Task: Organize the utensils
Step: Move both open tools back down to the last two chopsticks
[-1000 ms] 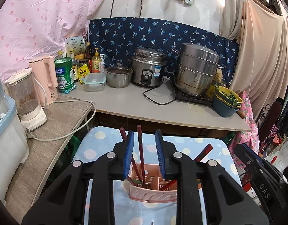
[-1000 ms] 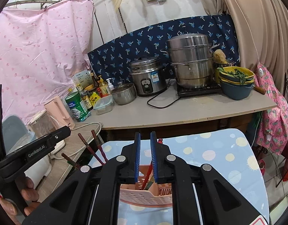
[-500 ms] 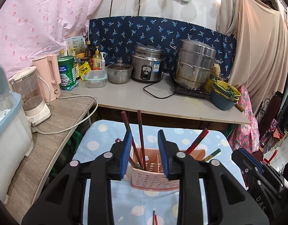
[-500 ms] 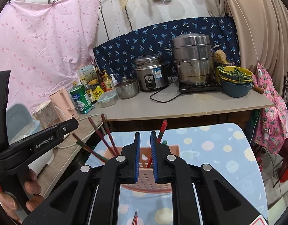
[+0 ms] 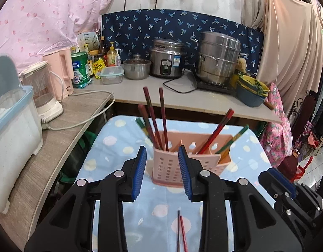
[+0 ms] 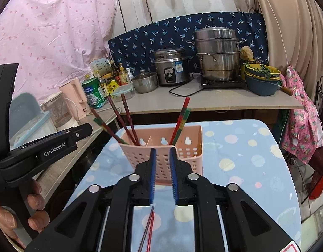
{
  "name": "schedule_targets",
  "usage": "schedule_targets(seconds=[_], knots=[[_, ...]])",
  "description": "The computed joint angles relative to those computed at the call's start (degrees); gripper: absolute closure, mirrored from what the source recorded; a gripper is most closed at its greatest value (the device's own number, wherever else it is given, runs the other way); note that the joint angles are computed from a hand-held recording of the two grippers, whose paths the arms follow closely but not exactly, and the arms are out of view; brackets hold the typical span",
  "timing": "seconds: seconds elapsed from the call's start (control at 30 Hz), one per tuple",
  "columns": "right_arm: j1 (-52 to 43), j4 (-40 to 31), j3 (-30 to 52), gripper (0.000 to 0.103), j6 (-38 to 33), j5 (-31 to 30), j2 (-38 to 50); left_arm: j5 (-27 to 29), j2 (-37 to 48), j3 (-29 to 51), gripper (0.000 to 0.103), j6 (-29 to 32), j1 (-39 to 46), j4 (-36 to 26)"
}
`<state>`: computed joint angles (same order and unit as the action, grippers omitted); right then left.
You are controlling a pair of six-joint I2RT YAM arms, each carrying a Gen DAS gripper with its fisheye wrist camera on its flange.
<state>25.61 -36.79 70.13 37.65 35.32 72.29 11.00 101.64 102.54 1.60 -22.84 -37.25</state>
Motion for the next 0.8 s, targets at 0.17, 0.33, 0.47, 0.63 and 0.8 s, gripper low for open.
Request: schedule_targets(seconds=[0.17, 0.33, 0.47, 0.63, 0.8], knots=[[4.47, -2.77, -2.57, 0.078, 3.83, 3.27, -0.78, 0.37, -4.04, -8.59, 0.073, 1.27, 1.05, 1.72], [8.16, -5.14, -5.68, 0.078, 8.49, 4.14, -1.58, 0.7, -7.59, -16.69, 0.072, 2.55, 1.94, 3.35], [11.5, -6.96, -8.62, 0.078, 12.86, 4.4, -1.86, 1.2, -9.61, -22.01, 0.072, 3.32, 2.79, 4.14], [15.66, -8.57, -12.33, 0.078, 18.59, 4.09, -2.1, 0.97, -12.09, -28.37, 0.072, 4.38, 3.14, 5.2], [20.11, -9.85, -15.4, 0.078, 24.58, 3.16, -1.34, 0.85, -13.84, -33.96, 0.071, 5.73, 4.08, 5.97]])
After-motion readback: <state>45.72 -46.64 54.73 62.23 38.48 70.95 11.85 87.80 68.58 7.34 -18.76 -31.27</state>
